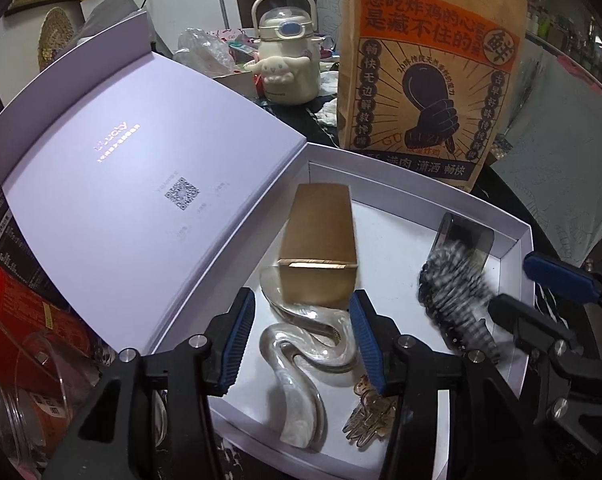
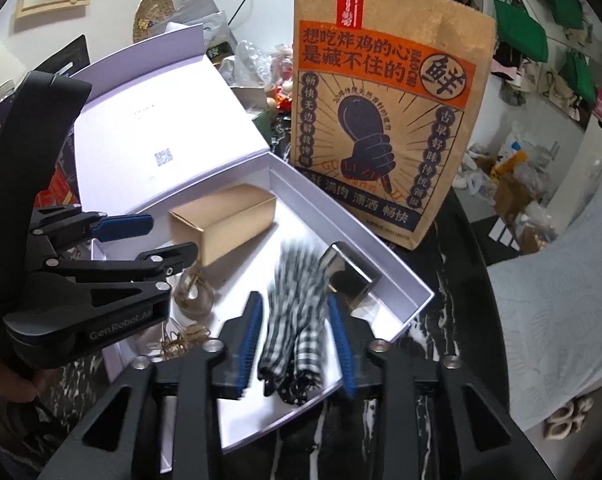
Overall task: Organize rigid objects
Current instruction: 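Open the left tool to set the gold case in the box while the right tool releases the scrunchie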
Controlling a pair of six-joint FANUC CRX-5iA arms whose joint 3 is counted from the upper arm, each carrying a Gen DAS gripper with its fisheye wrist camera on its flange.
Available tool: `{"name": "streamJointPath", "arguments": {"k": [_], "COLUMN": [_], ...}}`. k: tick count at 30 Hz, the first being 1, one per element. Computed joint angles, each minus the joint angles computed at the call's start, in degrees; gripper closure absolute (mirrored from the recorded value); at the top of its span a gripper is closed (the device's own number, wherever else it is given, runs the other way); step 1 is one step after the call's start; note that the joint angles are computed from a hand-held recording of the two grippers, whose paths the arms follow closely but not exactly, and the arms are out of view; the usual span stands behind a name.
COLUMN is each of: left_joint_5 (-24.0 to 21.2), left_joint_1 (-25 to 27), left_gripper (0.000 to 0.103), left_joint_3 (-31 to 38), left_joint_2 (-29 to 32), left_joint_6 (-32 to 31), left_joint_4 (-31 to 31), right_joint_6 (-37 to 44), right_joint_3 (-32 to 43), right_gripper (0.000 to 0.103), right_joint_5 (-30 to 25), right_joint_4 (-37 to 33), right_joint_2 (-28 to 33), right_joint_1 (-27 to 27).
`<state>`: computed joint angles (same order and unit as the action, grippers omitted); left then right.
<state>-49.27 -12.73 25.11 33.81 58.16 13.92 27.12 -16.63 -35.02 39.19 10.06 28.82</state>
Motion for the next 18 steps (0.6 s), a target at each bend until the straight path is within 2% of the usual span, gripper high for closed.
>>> {"name": "streamJointPath", "arguments": {"k": [1,6,8,10,11,18], "left_joint_5": [-0.1,0.8,1.4,2.0,2.7,4.0], "left_joint_1": [0.1,0.4,0.5,0.5,0.6,0.7], "left_gripper": [0.054,0.054,0.050,0.027,0.022,0.021], "left_joint_3": [0.0,-1.3,-2.5,-3.3,-4.2,-6.0], "left_joint_2": [-0.1,-1.1,-1.8,-2.2,-2.8,-4.1], "left_joint_6": [0.2,-0.5,-1.4,-1.9,-2.5,-4.0], "left_joint_4": [-0.1,0.9,1.7,2.4,3.0,4.7], "right_joint_6": [-0.1,-0.3,-0.5,-0.9,-1.2,-3.2], "right_joint_3": [0.0,0.1,-0.1,-0.3,-0.4,-1.5], "right_gripper": [0.055,0.055,0.055,0.055,0.055,0.055], "right_joint_5": [-0.4,-1.3,-1.3,-1.4,-1.4,-1.6], "right_joint_4": [0.3,0.7,0.9,1.3,1.6,4.1], "right_joint_2": [0.0,-0.3,-0.5,-0.8,-0.9,-2.2], "right_joint_1": [0.1,0.4,0.5,0.6,0.6,1.0]}}
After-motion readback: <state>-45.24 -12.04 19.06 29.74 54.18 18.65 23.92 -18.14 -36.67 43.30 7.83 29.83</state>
